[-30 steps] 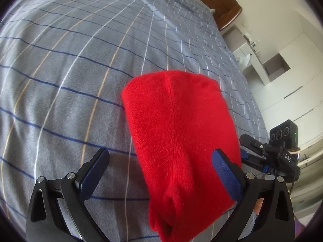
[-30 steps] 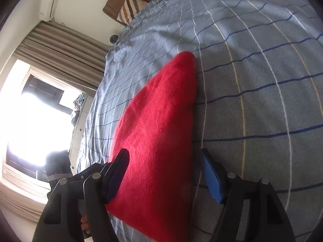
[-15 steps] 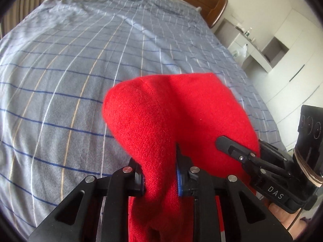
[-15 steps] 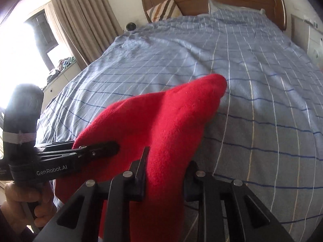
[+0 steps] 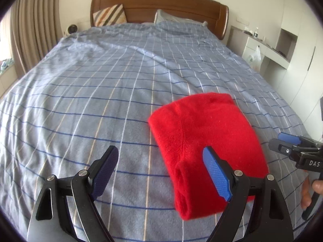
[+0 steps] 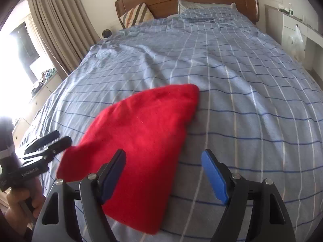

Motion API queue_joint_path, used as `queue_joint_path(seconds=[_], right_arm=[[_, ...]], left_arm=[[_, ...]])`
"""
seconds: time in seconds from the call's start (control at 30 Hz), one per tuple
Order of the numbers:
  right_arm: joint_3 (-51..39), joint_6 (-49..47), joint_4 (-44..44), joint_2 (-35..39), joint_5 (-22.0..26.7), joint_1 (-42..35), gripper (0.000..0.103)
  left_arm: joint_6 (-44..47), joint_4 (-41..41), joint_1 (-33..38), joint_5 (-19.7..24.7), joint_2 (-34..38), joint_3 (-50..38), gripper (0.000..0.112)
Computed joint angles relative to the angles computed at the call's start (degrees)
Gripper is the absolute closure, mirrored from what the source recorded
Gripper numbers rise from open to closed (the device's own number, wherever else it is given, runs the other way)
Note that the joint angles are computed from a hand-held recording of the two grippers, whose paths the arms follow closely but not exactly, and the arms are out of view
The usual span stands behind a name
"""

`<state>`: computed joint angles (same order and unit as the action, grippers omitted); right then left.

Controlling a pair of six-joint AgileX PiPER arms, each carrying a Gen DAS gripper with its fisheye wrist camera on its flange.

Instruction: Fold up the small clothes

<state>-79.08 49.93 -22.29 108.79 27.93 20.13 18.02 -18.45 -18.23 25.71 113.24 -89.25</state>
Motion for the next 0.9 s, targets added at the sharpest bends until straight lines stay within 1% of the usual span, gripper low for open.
queue_joint_path(seconds=[0.03,0.07,0.1,0.13,0.17,0.27,0.33,0.37,0.43,0.47,0.5,0.57,0.63,0.73,0.83,0.9], right_arm=[[2.9,3.6,-3.7,-1.9,0.8,1.0,0.018],[5.4,6.9,-7.4,-3.7,2.0,2.3,0.017],[7.8,10.0,-10.8,-5.6,3.3,3.9,0.017],[9.9,12.8,-13.8,-7.3,5.0,5.8,0.016],[11.6,15.7,-16.4,-9.0,7.1,8.0,0.016],[15.3,24.6,-22.8,-14.0,13.5,15.3,0.014],[16.5,29.2,-25.4,-16.9,17.8,20.2,0.012],[16.5,30.7,-26.2,-17.9,20.0,22.6,0.012],[15.6,32.5,-27.1,-19.4,24.2,26.9,0.011],[15.0,33.2,-27.1,-19.9,26.2,28.8,0.010],[14.6,33.7,-27.0,-20.5,27.6,30.2,0.010],[14.0,34.3,-26.3,-21.6,29.9,32.9,0.009],[12.8,34.9,-25.8,-21.7,33.2,35.6,0.009],[12.2,36.9,-25.2,-22.4,37.2,39.1,0.008],[12.1,38.5,-24.1,-23.4,39.2,41.8,0.007],[11.3,39.4,-24.1,-23.4,41.4,44.0,0.001]], left_arm=[[-1.8,2.5,-0.6,-3.9,-3.2,4.7,0.015],[-6.0,7.2,-1.5,-8.1,-6.8,9.7,0.010],[-11.6,12.9,-2.3,-11.7,-9.7,13.6,0.010],[-16.9,18.7,-2.9,-14.1,-12.4,16.7,0.010],[-21.9,24.4,-3.5,-14.3,-14.6,18.5,0.010],[-38.7,41.6,-7.1,-8.4,-19.6,20.6,0.010],[-50.1,51.2,-9.9,-4.4,-22.9,22.9,0.010],[-55.6,56.0,-11.2,-3.3,-24.7,24.6,0.010],[-65.8,65.1,-13.4,-2.7,-28.6,28.9,0.010],[-68.0,66.7,-14.5,-1.4,-30.1,30.1,0.010],[-68.0,66.2,-15.3,0.0,-31.4,30.7,0.010],[-62.8,60.6,-16.5,3.0,-33.8,30.9,0.010],[-59.1,56.9,-17.9,6.2,-35.5,30.7,0.010],[-60.6,58.1,-20.7,10.1,-38.1,31.8,0.010],[-58.9,55.6,-21.7,12.8,-39.9,32.3,0.010],[-58.0,55.2,-22.6,14.2,-41.4,33.2,0.010]])
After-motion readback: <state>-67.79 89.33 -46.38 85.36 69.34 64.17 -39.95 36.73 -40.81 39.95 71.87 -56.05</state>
